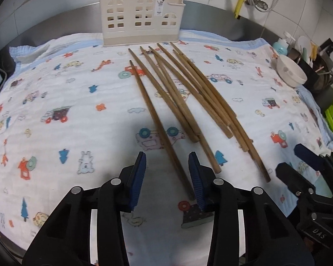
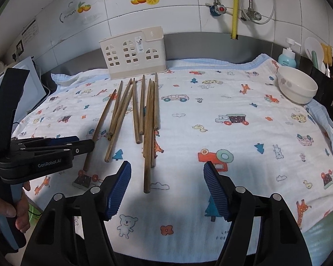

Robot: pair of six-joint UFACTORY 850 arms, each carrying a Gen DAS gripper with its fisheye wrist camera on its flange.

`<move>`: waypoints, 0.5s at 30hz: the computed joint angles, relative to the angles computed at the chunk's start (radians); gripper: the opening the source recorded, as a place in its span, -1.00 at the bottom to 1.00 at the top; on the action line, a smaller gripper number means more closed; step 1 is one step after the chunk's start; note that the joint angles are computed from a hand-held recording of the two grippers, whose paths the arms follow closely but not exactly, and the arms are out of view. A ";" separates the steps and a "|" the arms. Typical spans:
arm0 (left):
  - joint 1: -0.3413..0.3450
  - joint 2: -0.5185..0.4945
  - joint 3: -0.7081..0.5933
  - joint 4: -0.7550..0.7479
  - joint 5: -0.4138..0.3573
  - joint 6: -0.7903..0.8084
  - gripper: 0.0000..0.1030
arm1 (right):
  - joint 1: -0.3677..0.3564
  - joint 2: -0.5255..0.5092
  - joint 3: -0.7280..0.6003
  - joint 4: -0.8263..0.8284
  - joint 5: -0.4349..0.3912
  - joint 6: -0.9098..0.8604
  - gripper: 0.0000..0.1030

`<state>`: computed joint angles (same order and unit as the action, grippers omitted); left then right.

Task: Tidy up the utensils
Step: 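Close the left gripper on a wooden chopstick while the right gripper grasps another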

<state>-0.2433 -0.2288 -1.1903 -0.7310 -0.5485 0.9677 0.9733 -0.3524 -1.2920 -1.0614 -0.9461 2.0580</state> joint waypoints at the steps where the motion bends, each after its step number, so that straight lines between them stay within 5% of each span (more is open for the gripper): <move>1: -0.002 -0.005 -0.004 0.006 -0.004 -0.006 -0.24 | -0.001 0.000 0.000 -0.002 0.004 -0.001 0.28; 10: -0.011 -0.037 -0.035 0.065 0.011 -0.069 -0.64 | -0.015 -0.004 0.002 -0.015 0.051 0.001 0.11; 15: 0.002 -0.047 -0.050 0.085 0.011 -0.066 -0.65 | -0.019 -0.006 0.006 -0.015 0.074 0.005 -0.03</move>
<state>-0.2413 -0.2763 -1.2401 -0.6456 -0.5375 0.9012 0.9544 -0.3579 -1.2864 -1.0769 -0.8721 2.0631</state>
